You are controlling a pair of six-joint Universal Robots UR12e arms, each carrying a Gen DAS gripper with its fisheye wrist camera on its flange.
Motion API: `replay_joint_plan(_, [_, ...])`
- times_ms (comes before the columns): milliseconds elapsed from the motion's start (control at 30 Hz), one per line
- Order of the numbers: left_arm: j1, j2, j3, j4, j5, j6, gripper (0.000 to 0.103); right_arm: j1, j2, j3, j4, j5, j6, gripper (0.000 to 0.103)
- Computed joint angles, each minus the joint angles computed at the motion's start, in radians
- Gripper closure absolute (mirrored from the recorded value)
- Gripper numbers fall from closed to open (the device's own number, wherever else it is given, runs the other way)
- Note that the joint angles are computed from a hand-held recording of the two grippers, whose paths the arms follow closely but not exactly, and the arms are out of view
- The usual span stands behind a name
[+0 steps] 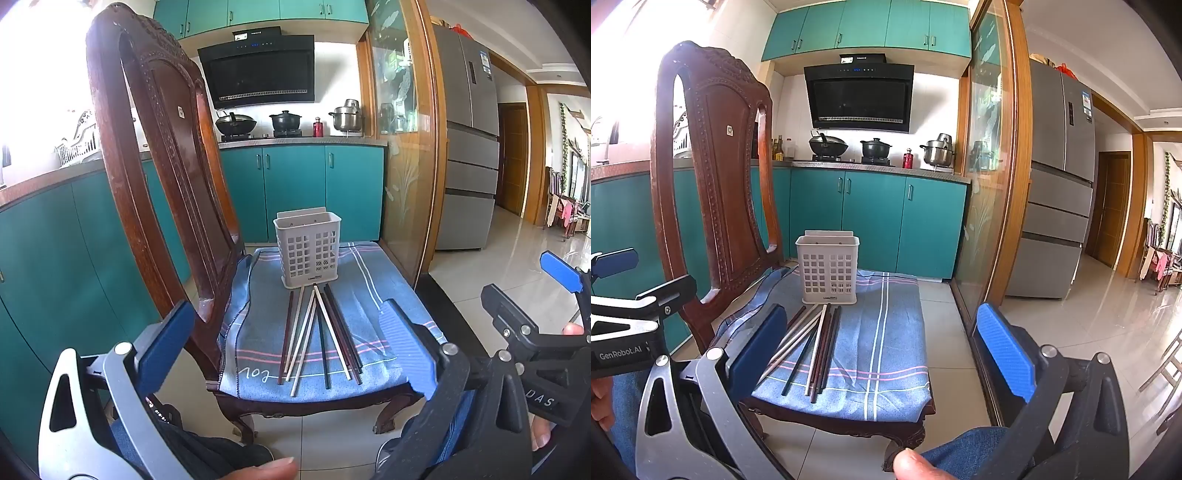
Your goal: Organize utensils
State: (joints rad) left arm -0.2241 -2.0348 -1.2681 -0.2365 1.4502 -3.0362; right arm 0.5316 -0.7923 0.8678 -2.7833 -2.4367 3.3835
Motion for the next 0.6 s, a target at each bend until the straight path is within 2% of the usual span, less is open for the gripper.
replay_joint_plan(600, [0.000, 0.000, 0.000, -0.001, -0.001, -0.001, 0.004, 0.000, 0.003, -0.003, -0.003, 0.000, -0.003, 0.002])
